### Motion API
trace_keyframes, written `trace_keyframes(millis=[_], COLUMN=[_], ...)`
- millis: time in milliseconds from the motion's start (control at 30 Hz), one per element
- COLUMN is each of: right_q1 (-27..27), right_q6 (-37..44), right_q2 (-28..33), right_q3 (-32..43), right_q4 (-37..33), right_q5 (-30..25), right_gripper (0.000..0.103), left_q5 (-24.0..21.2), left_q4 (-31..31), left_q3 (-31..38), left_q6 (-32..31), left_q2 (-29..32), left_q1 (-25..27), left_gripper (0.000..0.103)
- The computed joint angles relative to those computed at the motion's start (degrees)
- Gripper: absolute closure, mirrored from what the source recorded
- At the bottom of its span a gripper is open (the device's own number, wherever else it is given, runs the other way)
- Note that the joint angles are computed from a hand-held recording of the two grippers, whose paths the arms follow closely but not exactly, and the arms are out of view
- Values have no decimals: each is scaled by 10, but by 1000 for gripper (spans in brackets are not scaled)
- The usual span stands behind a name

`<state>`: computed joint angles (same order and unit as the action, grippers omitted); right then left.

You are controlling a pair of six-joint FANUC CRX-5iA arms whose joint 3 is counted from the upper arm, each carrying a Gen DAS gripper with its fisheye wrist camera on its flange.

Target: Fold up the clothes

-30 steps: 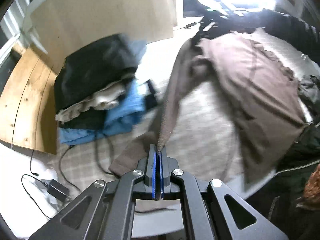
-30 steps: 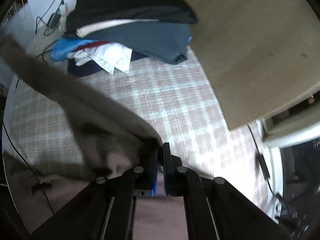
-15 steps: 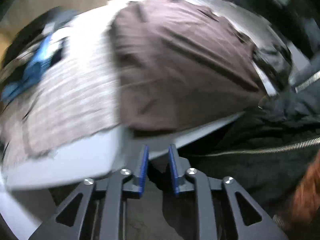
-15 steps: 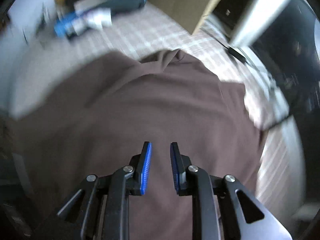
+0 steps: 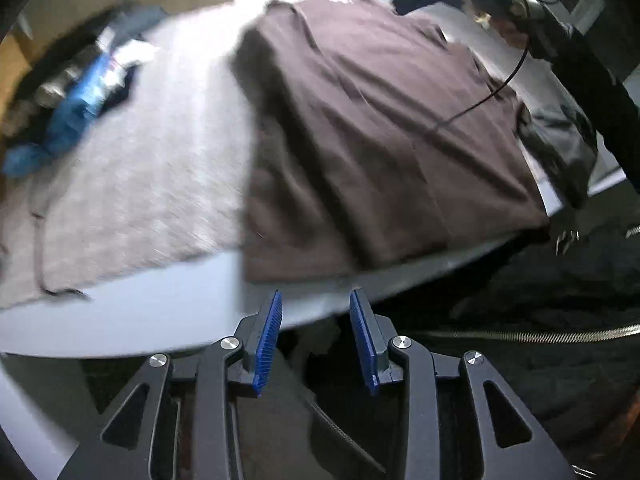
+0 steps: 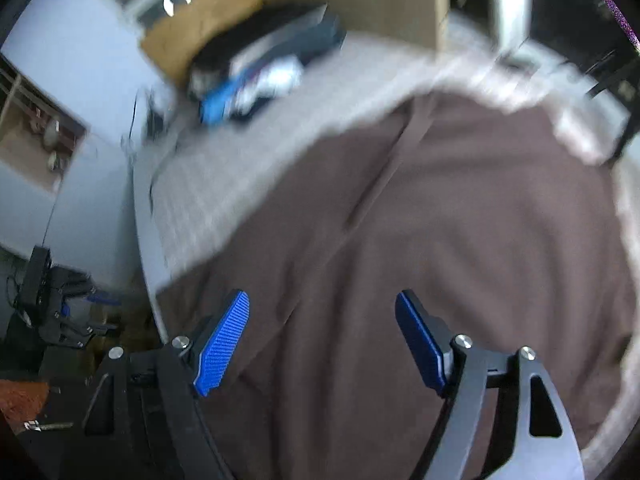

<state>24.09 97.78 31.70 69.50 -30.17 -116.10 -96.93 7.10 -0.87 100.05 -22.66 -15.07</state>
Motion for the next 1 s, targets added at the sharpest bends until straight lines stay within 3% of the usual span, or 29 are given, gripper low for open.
trace_keyframes(millis=[133, 267, 367, 433, 633, 700, 767, 900, 967, 1000], right_q1=[18, -19, -47, -42, 12, 31, 44, 62, 68, 71], right_q6=[48, 45, 37, 41, 23, 17, 13, 22, 29, 30], right_q2=[-44, -59, -83, -107, -128, -121, -112, -110, -113, -113], right_q3=[-74, -45, -57, -100, -209, -228, -233, -238, -236, -232], right_q4=[9, -25, -40, -22, 44, 67, 75, 72, 68, 67], right_q5=[-12, -43, -6, 46, 181, 207, 214, 213, 221, 224], right_gripper=[28, 28, 28, 28, 29, 29, 29, 29, 29, 29], left_q5=[-66, -191, -244, -208, 31, 89, 122, 145, 151, 153], left_q4=[-17, -33, -50, -43, 21, 30, 39, 15, 14, 15], left_q3=[-27, -63, -68, -61, -77, -78, -82, -72, -71, -71], left_q6=[-5, -26, -73, -56, -2, -1, 3, 14, 20, 21], left_q2=[-21, -110, -156, -149, -62, -28, -3, 30, 32, 33], left_q1=[0, 133, 236, 221, 95, 63, 46, 17, 19, 22], left_gripper=[69, 67, 65, 65, 65, 64, 62, 57, 60, 69])
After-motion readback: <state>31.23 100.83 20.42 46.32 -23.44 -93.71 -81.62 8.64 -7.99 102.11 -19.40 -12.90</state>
